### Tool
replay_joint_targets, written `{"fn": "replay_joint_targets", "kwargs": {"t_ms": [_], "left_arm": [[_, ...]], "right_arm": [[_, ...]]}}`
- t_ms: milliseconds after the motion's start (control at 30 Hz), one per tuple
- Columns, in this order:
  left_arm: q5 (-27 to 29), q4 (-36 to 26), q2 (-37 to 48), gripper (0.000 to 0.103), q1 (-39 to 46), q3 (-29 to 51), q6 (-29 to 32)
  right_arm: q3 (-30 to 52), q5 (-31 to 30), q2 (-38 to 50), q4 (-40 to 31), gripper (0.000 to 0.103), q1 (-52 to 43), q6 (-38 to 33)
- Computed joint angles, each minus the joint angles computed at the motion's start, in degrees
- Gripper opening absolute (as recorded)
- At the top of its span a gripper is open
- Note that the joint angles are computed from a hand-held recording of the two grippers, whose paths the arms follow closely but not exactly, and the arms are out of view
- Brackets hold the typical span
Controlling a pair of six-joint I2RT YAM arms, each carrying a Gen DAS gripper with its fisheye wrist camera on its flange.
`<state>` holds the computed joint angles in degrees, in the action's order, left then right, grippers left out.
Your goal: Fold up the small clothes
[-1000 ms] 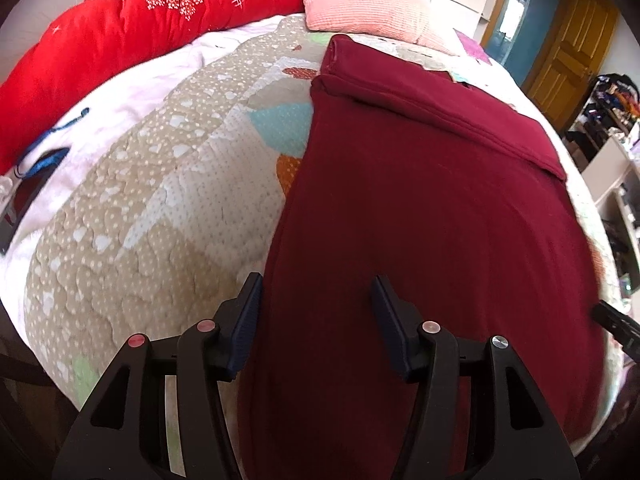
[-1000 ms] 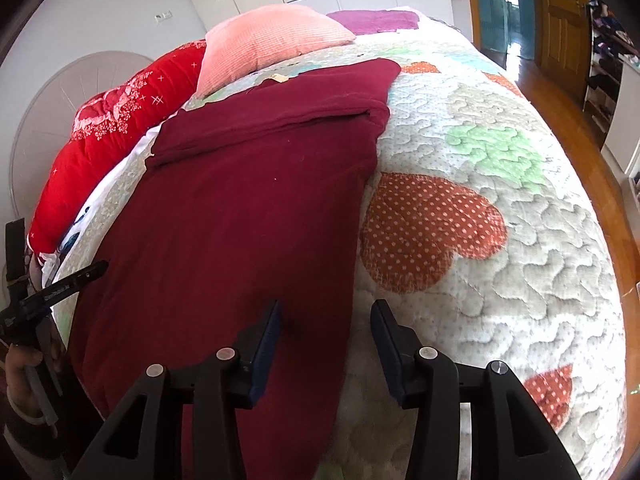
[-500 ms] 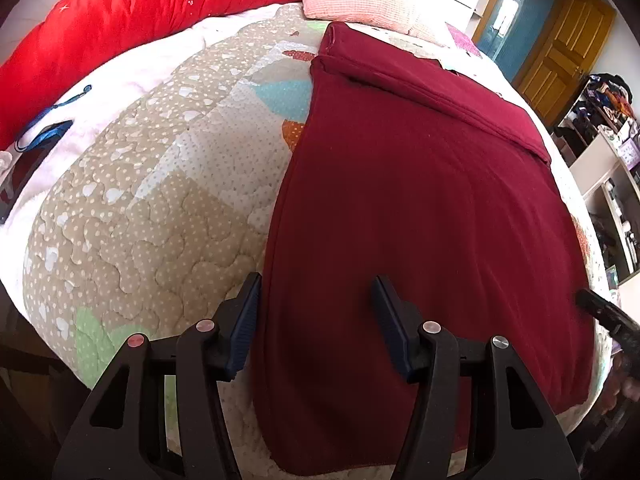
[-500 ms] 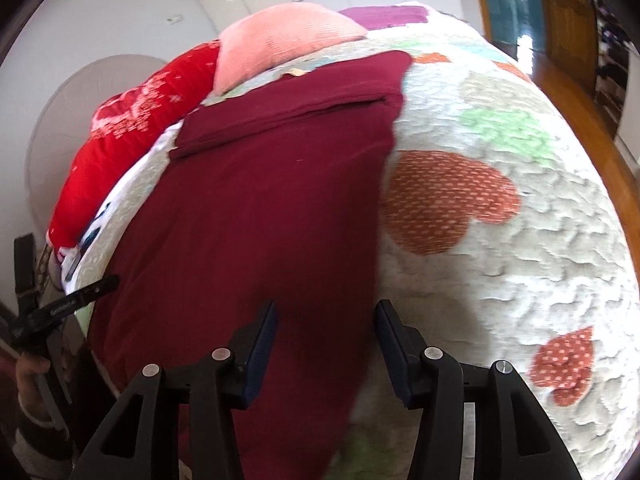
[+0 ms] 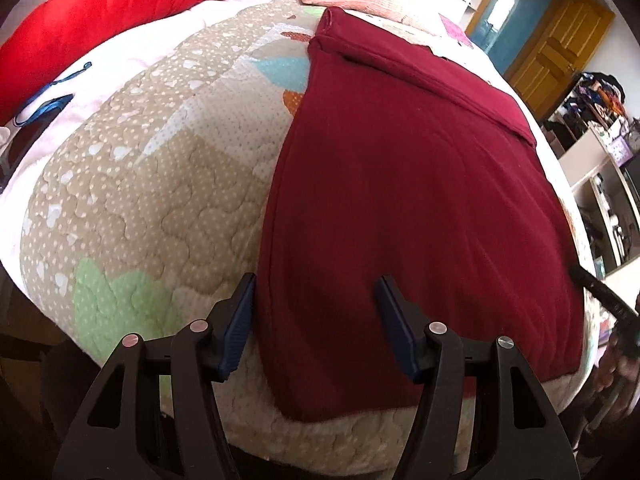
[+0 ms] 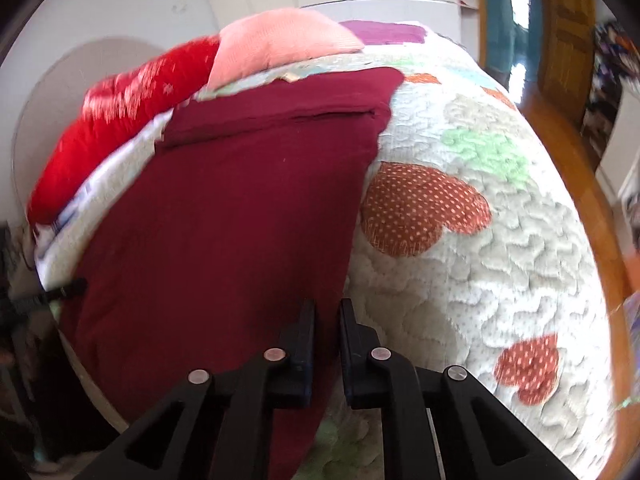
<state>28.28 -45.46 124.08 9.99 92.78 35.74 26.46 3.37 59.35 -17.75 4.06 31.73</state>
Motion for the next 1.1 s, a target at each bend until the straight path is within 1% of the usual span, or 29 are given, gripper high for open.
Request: {"fn": "replay_joint_targets", "kwargs": {"t_ms": [67,133,167,333,400,500,567,667,833,967,1100], "left_arm": [[0.51,-0.77,0.24,0.063,0.55,0.21,0.55],[1.16,-1.34,-0.24,0.066,1.26,-0.62,1.73],[1.32,-1.06,-0.71,0.067,1.57,-1.44,2.46],[1.82,1.74,-2.65,0.067,2.30,-5.26,4.10],[1.67,1.80,-2.96,0.067,2.21,-5.60,3.90],[1.77,1.29,-2.36,0.067,2.16,-4.80,3.59],[1.77,0.90,-1.93,0.067,2.13,-4.12,3.67],[1.68,1.03,-1.98,0.068,2.00,-4.18,3.52],[1.66,1.66,-2.14,0.068,1.77,-4.63,3.46],[1.94,0.73,-1.45,0.071,1.59,-3.80,3.72],[1.80,0.06,-1.18,0.071,1.40,-3.28,5.06]], "right_arm": [[-1.21,-4.92,-3.55,-0.98,0.018,-2.40,0.41],[-2.06,-7.58,-7.13,-3.65,0.039,-2.95,-0.25],[-2.85,-8.58,-9.79,-5.52,0.042,-2.37,0.04],[-7.03,-14.22,-20.20,-10.52,0.043,-0.36,2.71],[-8.76,-15.08,-23.20,-10.73,0.044,1.45,4.29],[-11.10,-13.96,-25.55,-9.11,0.045,5.79,7.22],[-11.86,-12.32,-25.44,-7.91,0.046,8.91,8.90],[-12.42,-11.10,-24.55,-6.08,0.048,10.90,10.20],[-13.21,-13.84,-22.88,-2.68,0.052,8.94,10.01],[-14.43,-15.38,-23.04,-0.13,0.054,8.39,9.41],[-16.32,-15.69,-22.97,4.13,0.057,8.75,9.08]]}}
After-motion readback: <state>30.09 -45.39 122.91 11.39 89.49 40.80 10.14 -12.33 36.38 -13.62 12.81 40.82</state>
